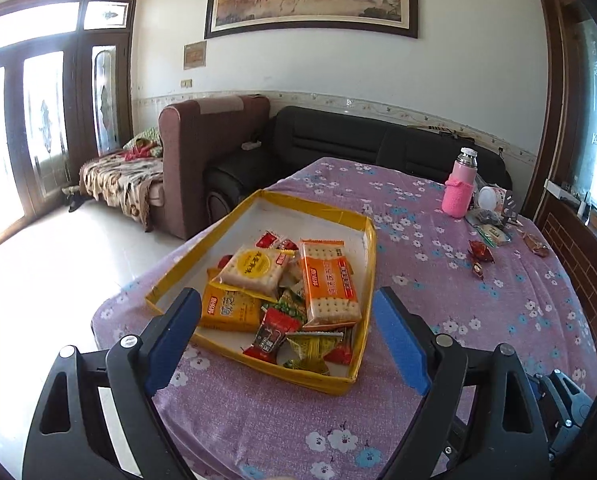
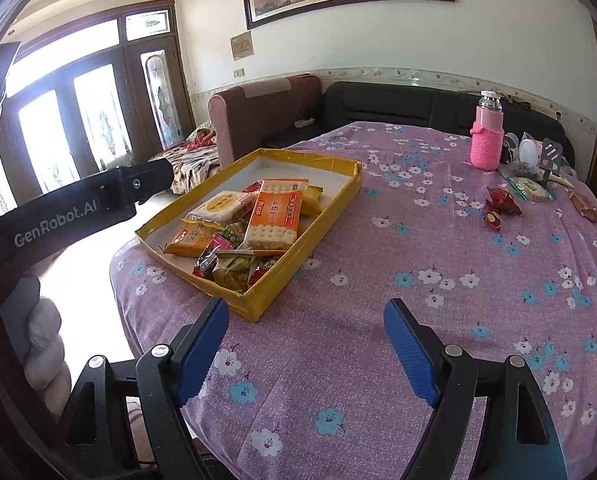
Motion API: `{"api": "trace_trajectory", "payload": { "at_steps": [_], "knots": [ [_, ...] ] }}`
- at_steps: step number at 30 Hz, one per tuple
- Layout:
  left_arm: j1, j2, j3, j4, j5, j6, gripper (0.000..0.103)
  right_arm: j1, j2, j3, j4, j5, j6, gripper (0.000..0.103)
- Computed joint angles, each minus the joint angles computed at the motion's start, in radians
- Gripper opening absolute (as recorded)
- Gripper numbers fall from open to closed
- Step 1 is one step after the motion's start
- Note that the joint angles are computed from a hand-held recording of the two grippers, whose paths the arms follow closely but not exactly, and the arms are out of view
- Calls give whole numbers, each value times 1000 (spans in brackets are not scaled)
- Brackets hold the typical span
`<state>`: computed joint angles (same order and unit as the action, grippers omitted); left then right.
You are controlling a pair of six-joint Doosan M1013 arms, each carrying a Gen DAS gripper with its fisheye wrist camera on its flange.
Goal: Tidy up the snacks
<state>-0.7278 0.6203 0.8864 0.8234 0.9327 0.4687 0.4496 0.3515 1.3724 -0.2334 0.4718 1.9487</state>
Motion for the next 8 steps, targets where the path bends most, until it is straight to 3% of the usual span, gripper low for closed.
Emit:
{"api": "trace_trajectory", "payload": {
  "at_steps": [8],
  "knots": [
    [11,20,-29,-103,8,75,88,-11,14,-12,28,22,0,81]
  ]
}}
